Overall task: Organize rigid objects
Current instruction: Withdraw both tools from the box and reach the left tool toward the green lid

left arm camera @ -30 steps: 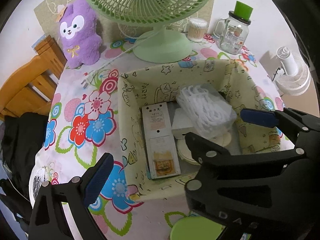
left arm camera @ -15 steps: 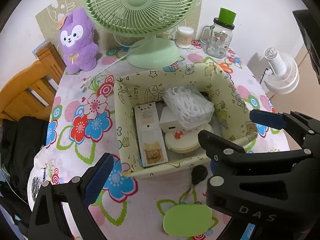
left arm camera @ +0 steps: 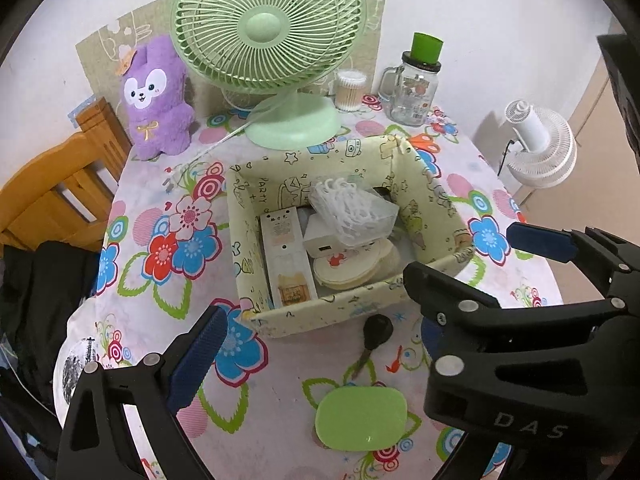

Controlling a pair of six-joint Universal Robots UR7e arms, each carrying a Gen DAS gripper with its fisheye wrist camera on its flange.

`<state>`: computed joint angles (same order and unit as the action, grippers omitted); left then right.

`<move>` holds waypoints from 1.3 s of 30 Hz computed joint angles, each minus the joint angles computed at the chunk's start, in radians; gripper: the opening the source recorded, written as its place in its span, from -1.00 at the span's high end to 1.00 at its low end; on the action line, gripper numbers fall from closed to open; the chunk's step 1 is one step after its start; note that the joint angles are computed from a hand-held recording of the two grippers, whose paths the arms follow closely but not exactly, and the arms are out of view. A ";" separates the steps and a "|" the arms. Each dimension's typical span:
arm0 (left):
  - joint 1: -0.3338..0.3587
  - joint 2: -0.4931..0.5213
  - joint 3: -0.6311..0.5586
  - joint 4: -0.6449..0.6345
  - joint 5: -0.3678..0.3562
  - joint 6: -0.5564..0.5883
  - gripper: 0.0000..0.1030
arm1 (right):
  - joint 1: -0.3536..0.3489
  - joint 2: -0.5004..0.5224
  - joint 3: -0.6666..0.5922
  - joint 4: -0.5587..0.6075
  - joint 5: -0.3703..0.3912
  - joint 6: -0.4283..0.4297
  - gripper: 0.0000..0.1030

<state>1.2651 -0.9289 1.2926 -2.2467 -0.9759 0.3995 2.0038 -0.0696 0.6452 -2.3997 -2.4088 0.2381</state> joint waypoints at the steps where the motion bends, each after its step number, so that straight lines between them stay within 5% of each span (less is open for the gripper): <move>1: -0.001 -0.004 0.005 0.000 -0.001 0.000 -0.92 | 0.003 -0.007 0.015 -0.010 -0.002 0.001 -0.85; 23: -0.028 -0.123 0.156 -0.058 -0.038 0.019 -0.92 | 0.052 -0.133 0.292 -0.217 -0.049 0.008 -0.99; 39: -0.007 -0.160 0.224 -0.075 -0.053 -0.044 -0.95 | 0.073 -0.158 0.418 -0.405 -0.088 -0.072 -0.99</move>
